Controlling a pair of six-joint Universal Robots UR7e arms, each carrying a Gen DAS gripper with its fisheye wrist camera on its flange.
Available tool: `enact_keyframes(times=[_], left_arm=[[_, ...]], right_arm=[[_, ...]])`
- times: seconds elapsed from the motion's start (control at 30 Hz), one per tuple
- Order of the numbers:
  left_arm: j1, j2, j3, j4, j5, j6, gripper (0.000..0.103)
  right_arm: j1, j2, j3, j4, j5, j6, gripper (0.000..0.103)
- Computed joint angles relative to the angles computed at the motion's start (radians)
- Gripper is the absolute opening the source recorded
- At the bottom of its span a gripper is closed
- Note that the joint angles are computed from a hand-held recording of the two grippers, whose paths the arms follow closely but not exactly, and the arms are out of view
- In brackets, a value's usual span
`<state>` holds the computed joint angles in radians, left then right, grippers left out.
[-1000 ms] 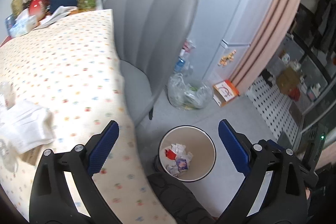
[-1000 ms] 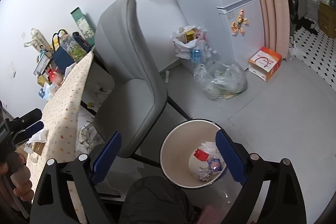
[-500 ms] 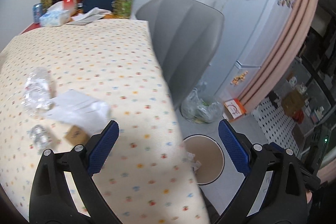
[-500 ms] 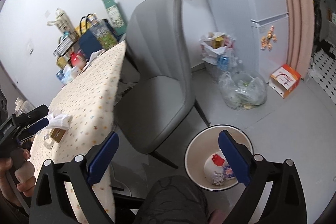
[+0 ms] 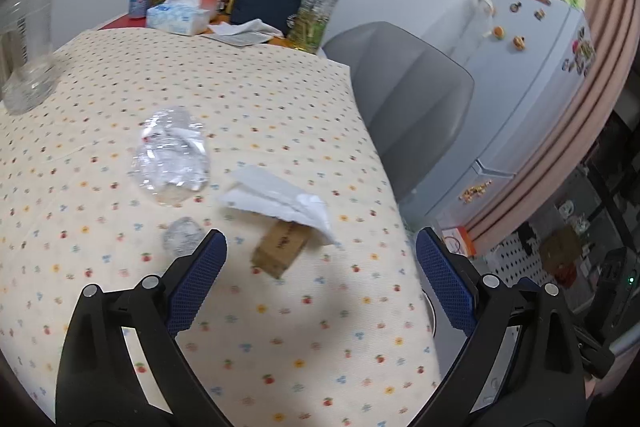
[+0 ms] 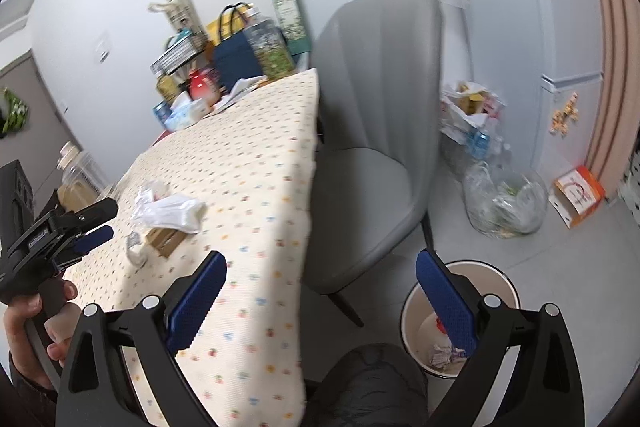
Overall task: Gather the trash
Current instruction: 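Move both grippers back over the table toward the blister pack and tissue, then grasp the white tissue with the right gripper while the left gripper grasps the silver blister pack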
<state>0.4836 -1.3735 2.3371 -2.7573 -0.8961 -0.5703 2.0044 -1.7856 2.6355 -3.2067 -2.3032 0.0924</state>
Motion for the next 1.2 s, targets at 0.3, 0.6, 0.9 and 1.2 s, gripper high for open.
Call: enact_keyframes(times=[0.3,0.6,0.9,1.2], left_arm=[[0.021,-0.139,0.056,0.052,0.05,-0.039,0.095],[0.053,-0.252,0.095,0.116,0.088,-0.086,0.095],[0.085,-0.31,0.114,0.163,0.11,-0.109,0.095],[0.115,-0.323,0.111,0.191,0.124,-0.118,0.095]], right_arm=[[0.084,0.179,-0.081,-0.015,0.009,-0.008,0.09],[0.132,0.329,-0.179,0.048,0.038,-0.027,0.081],[0.127,0.469,-0.278,0.07,0.07,-0.087,0.069],[0.097,0.564,-0.353,0.1,0.114,-0.126,0.02]])
